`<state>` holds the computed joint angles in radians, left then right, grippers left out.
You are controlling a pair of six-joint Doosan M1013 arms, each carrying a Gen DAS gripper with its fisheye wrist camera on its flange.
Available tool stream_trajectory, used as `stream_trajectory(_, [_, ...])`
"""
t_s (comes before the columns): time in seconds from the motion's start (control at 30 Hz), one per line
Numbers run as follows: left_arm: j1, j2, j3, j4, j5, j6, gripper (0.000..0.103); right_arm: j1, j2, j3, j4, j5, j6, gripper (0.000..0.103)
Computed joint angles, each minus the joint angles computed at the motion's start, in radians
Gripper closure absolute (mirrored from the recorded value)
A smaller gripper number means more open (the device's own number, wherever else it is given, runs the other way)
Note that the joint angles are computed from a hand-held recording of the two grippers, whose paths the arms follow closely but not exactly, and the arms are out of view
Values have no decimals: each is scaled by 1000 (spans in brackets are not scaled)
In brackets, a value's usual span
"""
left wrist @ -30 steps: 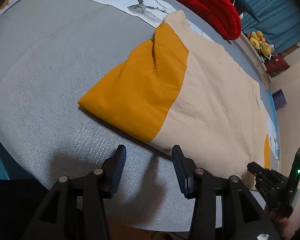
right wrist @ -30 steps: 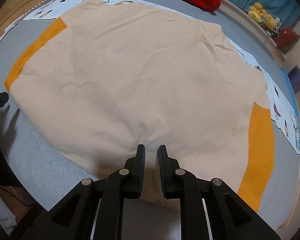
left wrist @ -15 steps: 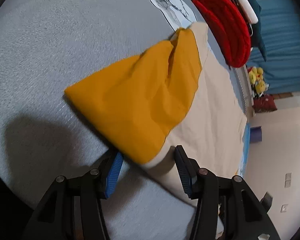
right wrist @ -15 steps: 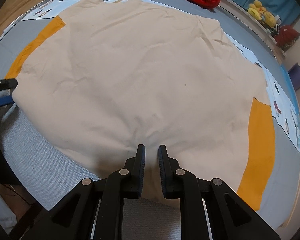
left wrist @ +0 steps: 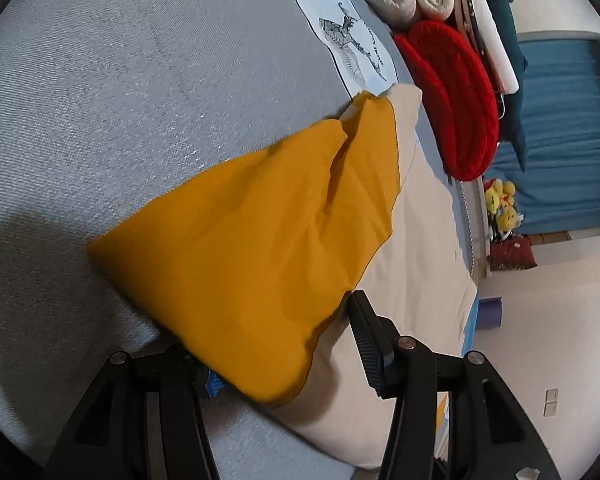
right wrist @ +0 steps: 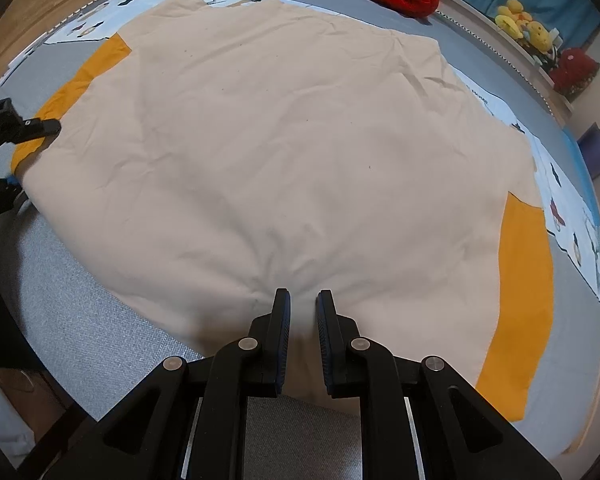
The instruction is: Fold large clothes
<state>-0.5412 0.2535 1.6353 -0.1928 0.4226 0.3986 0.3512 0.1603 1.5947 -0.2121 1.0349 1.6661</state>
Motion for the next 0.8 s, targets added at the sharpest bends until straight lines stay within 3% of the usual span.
stream_trajectory(0.03, [-1, 2, -2, 16, -2, -16, 56, 0, 0, 0, 0, 0, 1, 88])
stream_trajectory(0.17, [-8, 5, -18, 75, 16, -31, 87, 1, -1, 0, -2, -1, 11, 88])
stream_trajectory(0.23, [-14, 1, -31, 124, 28, -36, 90, -1, -5, 0, 1, -11, 27, 88])
stream_trajectory(0.53, [-53, -56, -101, 342, 161, -23, 95, -18, -41, -3, 164, -121, 21, 88])
stream_trajectory(0.7, [-88, -101, -106, 534, 285, -83, 96, -22, 12, -34, 366, -15, -110, 84])
stream_trajectory(0.8, [-113, -113, -110, 608, 353, -78, 96, -6, 19, -40, 393, -2, -143, 80])
